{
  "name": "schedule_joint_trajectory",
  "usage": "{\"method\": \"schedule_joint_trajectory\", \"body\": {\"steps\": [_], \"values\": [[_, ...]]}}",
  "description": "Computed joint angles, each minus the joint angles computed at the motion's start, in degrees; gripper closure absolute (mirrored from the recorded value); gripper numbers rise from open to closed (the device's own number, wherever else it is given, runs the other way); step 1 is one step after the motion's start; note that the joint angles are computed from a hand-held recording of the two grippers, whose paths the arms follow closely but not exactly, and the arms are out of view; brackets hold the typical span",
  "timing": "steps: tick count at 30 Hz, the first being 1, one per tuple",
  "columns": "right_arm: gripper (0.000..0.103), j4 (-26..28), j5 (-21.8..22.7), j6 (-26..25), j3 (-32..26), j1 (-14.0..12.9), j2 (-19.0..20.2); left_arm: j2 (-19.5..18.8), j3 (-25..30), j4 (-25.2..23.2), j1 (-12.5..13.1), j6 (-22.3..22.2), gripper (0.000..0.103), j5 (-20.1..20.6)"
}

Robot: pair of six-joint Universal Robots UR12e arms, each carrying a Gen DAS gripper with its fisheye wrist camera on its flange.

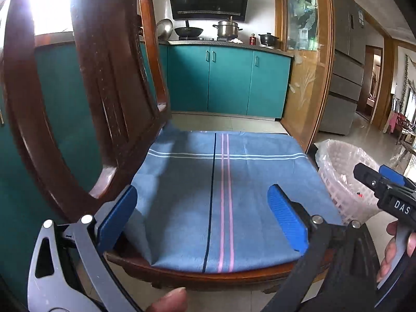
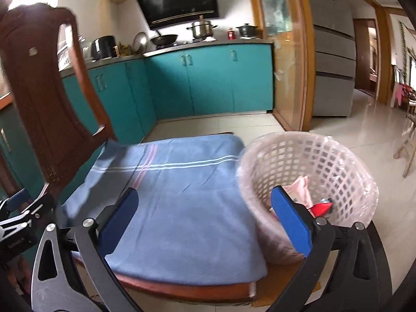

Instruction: Collect trash

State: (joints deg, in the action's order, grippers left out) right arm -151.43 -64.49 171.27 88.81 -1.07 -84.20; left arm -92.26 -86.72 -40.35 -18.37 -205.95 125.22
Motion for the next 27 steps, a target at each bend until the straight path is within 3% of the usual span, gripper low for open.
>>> {"method": "schedule_joint_trajectory", "body": {"steps": [9,27], "values": [[0.004,0.00,-1.06,-1.30,2.16,1.43,-1.09,-0.03,0.50,-2.54,1.21,-3.46,0.003,-5.67],[0.004,0.61,-2.42,-0.75,1.95,1.49,-0.59,-0.75,1.22,-3.40,0.50,-1.86,0.003,-5.14]]}}
